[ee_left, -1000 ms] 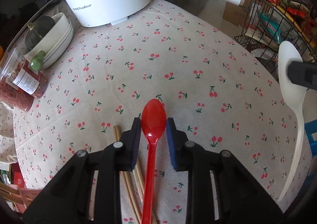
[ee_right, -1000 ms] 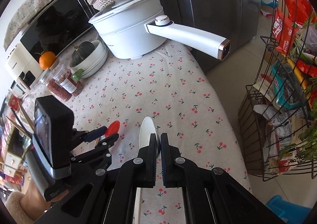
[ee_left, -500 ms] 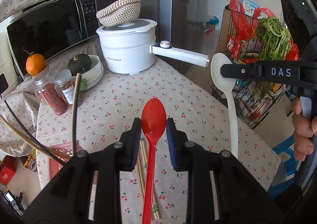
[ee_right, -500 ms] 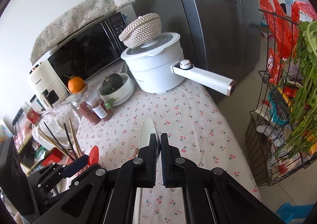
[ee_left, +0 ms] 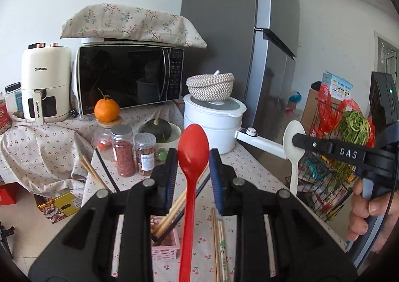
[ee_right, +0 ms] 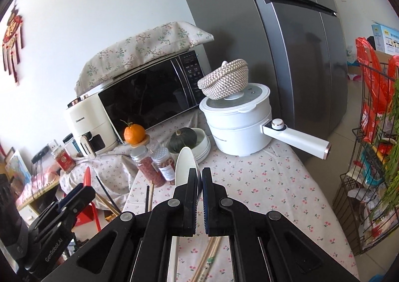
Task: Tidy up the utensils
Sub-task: 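Lift both spoons and carry them toward the pink caddy with both tools, then lower the red spoon into the caddy with the left tool while the right tool lowers the white spoon in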
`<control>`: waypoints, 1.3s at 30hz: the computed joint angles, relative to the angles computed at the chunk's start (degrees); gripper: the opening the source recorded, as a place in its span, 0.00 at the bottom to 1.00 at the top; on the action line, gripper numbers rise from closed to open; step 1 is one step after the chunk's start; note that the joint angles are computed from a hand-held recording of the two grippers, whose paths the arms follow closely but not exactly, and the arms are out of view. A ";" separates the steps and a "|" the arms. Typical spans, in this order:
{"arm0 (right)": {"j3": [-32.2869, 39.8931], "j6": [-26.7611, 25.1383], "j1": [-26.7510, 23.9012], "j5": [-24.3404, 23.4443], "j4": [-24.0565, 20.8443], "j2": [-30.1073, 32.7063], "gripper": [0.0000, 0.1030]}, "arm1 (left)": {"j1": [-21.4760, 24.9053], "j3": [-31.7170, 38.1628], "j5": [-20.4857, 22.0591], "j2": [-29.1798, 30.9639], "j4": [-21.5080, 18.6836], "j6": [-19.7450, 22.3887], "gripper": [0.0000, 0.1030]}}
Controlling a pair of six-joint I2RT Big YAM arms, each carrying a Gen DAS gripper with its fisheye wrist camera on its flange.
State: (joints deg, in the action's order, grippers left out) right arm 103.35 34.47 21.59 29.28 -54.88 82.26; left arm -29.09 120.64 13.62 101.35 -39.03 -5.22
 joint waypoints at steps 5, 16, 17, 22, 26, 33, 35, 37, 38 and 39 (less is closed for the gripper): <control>1.31 -2.49 1.86 1.91 4.63 2.71 0.04 | 0.96 -5.36 -4.82 -1.06 12.74 -4.38 0.27; 3.58 -2.53 2.97 5.36 8.95 7.87 0.04 | 0.57 -3.90 -11.26 4.01 17.56 -6.43 0.27; 3.47 -2.46 2.98 5.54 9.18 7.98 0.04 | 0.66 -3.33 -11.42 4.51 16.78 -6.69 0.27; 3.49 -3.37 3.28 6.53 9.91 8.73 0.04 | 1.48 -2.08 -10.21 5.24 12.39 -8.46 0.27; 3.54 -5.32 3.77 7.71 10.68 9.19 0.04 | 2.31 -1.45 -7.36 4.55 7.34 -9.01 0.29; 4.72 -7.04 5.12 8.33 12.24 11.23 0.04 | 4.26 -1.66 -4.44 2.14 -2.05 -6.76 0.42; 5.42 -7.26 5.52 8.57 12.64 12.22 0.04 | 4.94 -1.91 -4.60 1.56 -4.58 -6.23 0.43; 6.09 -7.14 5.88 8.82 13.14 13.21 0.04 | 5.46 -1.11 -5.89 1.62 -8.01 -5.38 0.45; 6.43 -7.00 6.04 8.92 13.37 13.73 0.04 | 5.77 -0.66 -6.29 1.77 -9.63 -5.13 0.45; 6.85 -6.85 6.21 8.97 13.51 14.30 0.04 | 6.11 -0.29 -6.54 1.91 -11.01 -5.19 0.45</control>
State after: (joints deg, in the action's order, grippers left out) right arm 110.19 27.62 27.81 38.25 -41.38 96.57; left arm -22.98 120.35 7.08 103.26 -50.04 -10.41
